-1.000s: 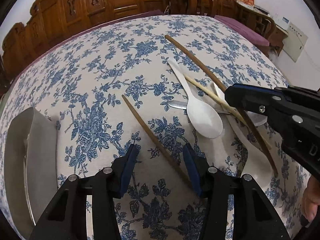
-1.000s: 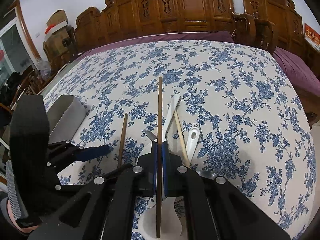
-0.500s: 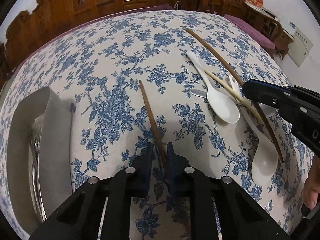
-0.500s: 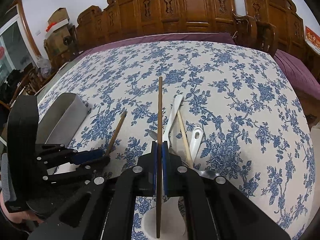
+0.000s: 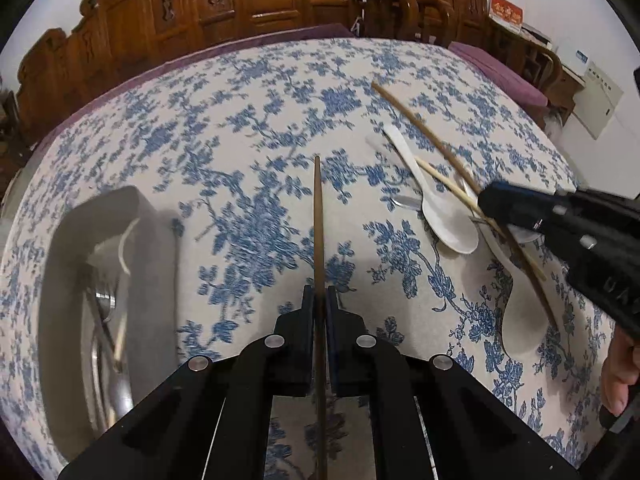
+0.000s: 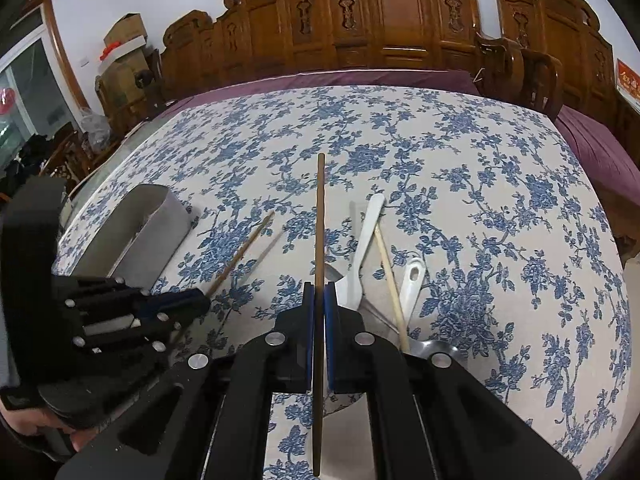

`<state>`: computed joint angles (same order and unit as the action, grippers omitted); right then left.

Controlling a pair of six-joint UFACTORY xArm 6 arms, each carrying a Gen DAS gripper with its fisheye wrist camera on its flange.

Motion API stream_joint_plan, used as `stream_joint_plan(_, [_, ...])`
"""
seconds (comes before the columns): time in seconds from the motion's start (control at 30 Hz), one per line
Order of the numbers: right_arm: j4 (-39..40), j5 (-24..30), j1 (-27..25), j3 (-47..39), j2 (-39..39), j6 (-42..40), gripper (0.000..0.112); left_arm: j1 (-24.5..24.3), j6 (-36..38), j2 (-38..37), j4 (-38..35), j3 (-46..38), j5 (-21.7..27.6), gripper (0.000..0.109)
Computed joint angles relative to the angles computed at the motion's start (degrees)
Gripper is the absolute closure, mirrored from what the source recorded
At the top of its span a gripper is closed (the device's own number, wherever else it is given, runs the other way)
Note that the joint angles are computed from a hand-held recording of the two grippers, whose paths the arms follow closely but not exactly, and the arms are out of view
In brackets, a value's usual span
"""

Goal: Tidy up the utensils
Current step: 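Grasp a second wooden chopstick with the left tool while the right holds its chopstick, then carry the chopstick into the tray and open the left tool while the right carries its chopstick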

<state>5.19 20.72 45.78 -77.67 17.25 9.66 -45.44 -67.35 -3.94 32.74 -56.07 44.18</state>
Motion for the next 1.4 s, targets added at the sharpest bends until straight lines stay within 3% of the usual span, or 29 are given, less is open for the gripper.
stream_joint_plan(0.9, [-1.24,-1.66,5.58,1.46,-2.88,0.41,0.106,-1.48,0.9,-19.62,3.73,8.04,9.18,0.104])
stream_joint_plan(1.4, [-9.38,8.59,9.27,-11.27,0.01,8.44,0.106,3.25,6.18,-31.06,1.35,14.63,9.02,0.104])
